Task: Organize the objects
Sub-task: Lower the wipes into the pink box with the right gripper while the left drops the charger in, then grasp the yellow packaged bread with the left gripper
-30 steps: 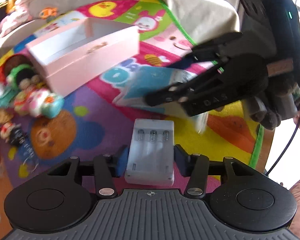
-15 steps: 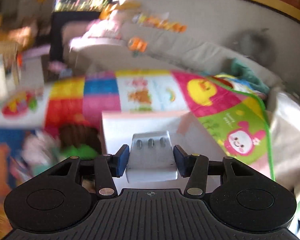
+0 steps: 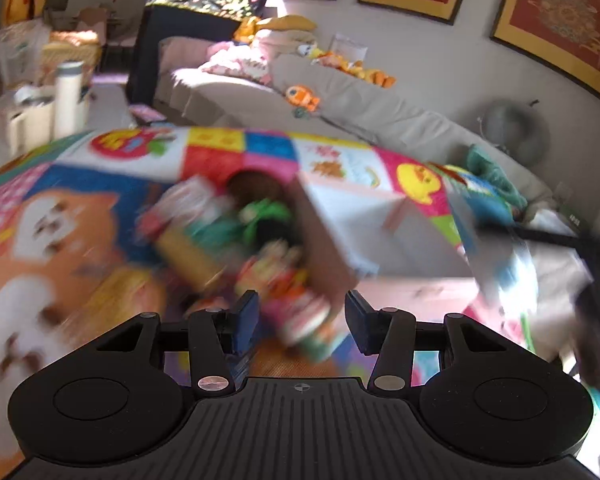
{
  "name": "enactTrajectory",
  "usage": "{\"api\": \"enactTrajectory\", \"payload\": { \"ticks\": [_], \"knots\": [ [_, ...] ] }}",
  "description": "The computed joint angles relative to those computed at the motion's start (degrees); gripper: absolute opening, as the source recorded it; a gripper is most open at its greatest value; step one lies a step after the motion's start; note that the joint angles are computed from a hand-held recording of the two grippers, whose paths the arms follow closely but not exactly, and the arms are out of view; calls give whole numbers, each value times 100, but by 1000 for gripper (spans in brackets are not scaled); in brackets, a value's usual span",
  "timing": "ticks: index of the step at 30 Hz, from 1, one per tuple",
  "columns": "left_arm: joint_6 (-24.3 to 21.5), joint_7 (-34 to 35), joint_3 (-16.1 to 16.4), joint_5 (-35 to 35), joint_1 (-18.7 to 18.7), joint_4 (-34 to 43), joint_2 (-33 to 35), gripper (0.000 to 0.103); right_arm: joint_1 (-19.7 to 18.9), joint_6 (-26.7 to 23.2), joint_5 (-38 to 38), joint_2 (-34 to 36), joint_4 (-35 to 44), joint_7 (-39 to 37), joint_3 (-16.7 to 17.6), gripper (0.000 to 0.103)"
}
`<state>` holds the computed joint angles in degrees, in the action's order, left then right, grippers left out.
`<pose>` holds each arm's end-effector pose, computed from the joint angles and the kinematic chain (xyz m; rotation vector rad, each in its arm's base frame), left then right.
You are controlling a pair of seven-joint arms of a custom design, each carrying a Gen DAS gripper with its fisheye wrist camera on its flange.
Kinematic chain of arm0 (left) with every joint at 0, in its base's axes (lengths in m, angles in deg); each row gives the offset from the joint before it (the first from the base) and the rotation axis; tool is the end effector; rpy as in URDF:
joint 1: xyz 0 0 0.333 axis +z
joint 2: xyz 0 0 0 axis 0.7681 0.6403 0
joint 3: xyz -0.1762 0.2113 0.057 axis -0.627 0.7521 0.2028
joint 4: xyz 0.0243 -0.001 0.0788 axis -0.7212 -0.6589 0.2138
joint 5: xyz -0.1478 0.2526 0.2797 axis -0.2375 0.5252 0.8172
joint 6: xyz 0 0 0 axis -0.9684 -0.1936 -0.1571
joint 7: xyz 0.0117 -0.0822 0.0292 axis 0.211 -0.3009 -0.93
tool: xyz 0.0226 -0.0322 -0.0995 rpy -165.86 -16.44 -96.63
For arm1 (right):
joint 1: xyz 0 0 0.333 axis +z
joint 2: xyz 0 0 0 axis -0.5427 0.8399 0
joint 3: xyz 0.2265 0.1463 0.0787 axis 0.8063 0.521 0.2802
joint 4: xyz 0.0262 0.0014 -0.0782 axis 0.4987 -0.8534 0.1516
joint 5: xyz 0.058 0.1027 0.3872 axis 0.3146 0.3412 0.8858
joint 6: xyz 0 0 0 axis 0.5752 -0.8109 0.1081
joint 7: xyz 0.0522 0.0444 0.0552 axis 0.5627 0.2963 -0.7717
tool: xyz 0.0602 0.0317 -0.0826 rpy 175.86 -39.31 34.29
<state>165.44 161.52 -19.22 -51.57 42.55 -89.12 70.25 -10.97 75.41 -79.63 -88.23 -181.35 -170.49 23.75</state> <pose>0.5126 -0.1045 0.3778 -1.3758 2.2155 -1.4315 0.4121 0.3109 0.4288 -1.4056 1.7821 -0.9875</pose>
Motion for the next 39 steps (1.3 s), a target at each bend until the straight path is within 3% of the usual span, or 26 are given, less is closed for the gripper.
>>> {"api": "enactTrajectory", "payload": {
  "ticks": [4,8,9,12,14,21,23,24,26,28,30,31,33,37,39],
  "knots": [
    [-167,310,259,-150,242,-311,-199,52,-14,-928,647,1403,1432,-1462,-251,50],
    [50,527,297,-66,408,-324,-115,52,148,-1388,1510,2469,2424,-2315,-614,50],
    [37,496,302,37,439,-294,-53,52,184,-1309,1735,2643,2575,-2439,-688,50],
    [111,720,296,-176,494,-223,76,52,60,-96,2725,2738,2438,-2468,-804,55],
    [257,1069,265,-561,516,-130,160,52,295,-144,2568,2810,2524,-2350,-929,60],
    [781,1450,-14,-519,460,698,840,53,823,-737,1513,2298,2180,-1624,-1007,65],
    [1224,1004,-150,-34,374,1104,1292,53,886,-743,1061,2051,2002,-1327,-897,68],
    [1302,750,-194,225,368,1264,1492,64,915,-705,833,1957,1932,-1198,-823,73],
    [1312,374,-273,535,423,1471,1757,72,965,-534,442,1891,1890,-1202,-673,78],
    [1194,-116,-328,909,520,1553,1887,71,1019,-315,282,2027,2031,-1591,-560,78],
    [1156,-49,-408,877,640,1509,1857,68,1093,-14,336,2282,2249,-2107,-503,78],
    [1095,-106,-415,960,683,1471,1822,67,1135,122,430,2450,2397,-2337,-500,77],
    [965,-267,-396,1133,759,1353,1710,66,1225,360,733,2841,2739,-2833,-534,63],
    [864,-420,-335,1320,833,1103,1474,64,1554,144,971,3558,3469,-3254,-757,52],
    [822,-338,-298,1253,854,947,1339,64,1659,170,1119,3737,3633,-3300,-881,39]
  ]
}}
